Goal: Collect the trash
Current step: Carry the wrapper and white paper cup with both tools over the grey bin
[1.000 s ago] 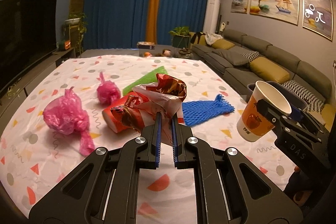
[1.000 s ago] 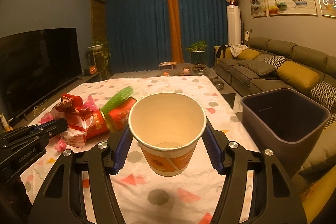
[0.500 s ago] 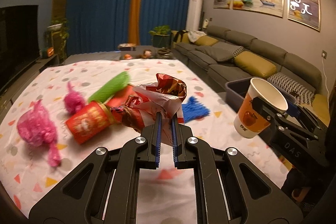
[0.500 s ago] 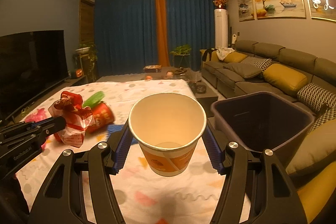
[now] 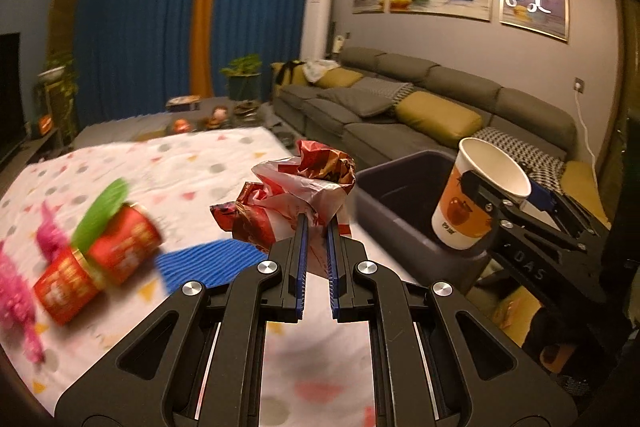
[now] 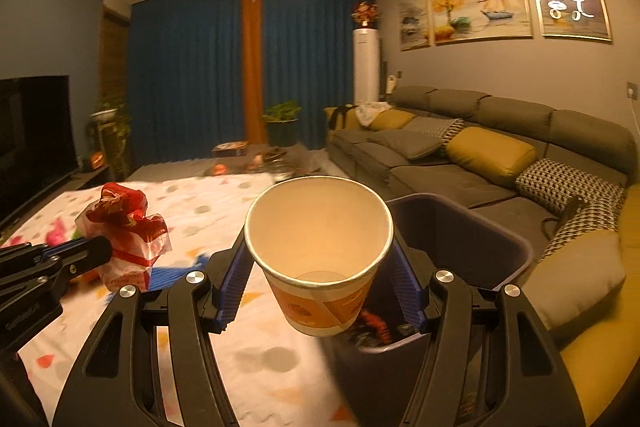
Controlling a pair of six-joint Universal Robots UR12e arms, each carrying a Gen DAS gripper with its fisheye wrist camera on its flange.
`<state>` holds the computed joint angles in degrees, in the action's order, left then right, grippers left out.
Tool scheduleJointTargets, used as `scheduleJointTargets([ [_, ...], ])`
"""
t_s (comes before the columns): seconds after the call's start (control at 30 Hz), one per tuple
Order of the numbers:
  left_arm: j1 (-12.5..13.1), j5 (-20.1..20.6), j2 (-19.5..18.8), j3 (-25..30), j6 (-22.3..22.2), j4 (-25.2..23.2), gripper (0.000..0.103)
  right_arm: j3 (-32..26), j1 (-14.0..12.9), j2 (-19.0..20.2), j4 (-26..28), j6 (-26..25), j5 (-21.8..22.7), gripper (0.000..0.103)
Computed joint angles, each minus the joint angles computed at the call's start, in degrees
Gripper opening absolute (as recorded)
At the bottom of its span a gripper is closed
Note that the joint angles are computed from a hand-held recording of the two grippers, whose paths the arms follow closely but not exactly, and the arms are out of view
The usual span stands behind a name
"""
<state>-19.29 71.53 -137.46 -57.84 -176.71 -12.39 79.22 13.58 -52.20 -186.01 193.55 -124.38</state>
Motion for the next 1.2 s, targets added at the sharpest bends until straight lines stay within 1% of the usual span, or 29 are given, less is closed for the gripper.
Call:
scheduleJointTargets([
  [0.2,-1.2,-3.2,-3.1,5.9,-0.3,-3.8,0.008,1.8,-1.2,-0.5,-1.9,1.0,-1.9,0.062],
  [0.43,-2.3,-5.9,-7.1,13.0,-0.1,-7.9,0.008,2.7,-2.9,-0.6,-1.0,3.7,-1.8,0.062],
  [0.53,-2.7,-6.9,-8.5,15.5,0.2,-8.9,0.008,2.6,-3.2,-0.4,-0.5,4.4,-1.7,0.062],
  [0.57,-2.8,-7.8,-9.0,16.5,0.2,-9.4,0.008,2.6,-3.4,-0.4,-0.2,4.7,-1.7,0.062],
  [0.73,-3.4,-9.6,-11.1,19.9,1.9,-11.1,0.008,3.2,-4.3,-0.6,0.8,5.6,-1.5,0.062],
  [0.87,-3.6,-11.0,-13.2,23.9,2.7,-15.5,0.008,3.7,-4.6,-0.6,0.7,6.0,-1.3,0.062],
  [1.1,-3.7,-13.2,-14.7,26.6,4.5,-19.3,0.008,4.2,-5.0,-0.6,0.7,6.4,-0.6,0.063],
  [1.2,-3.8,-13.2,-15.5,28.2,4.9,-21.6,0.008,4.2,-5.0,-0.6,1.0,6.7,-0.2,0.063],
])
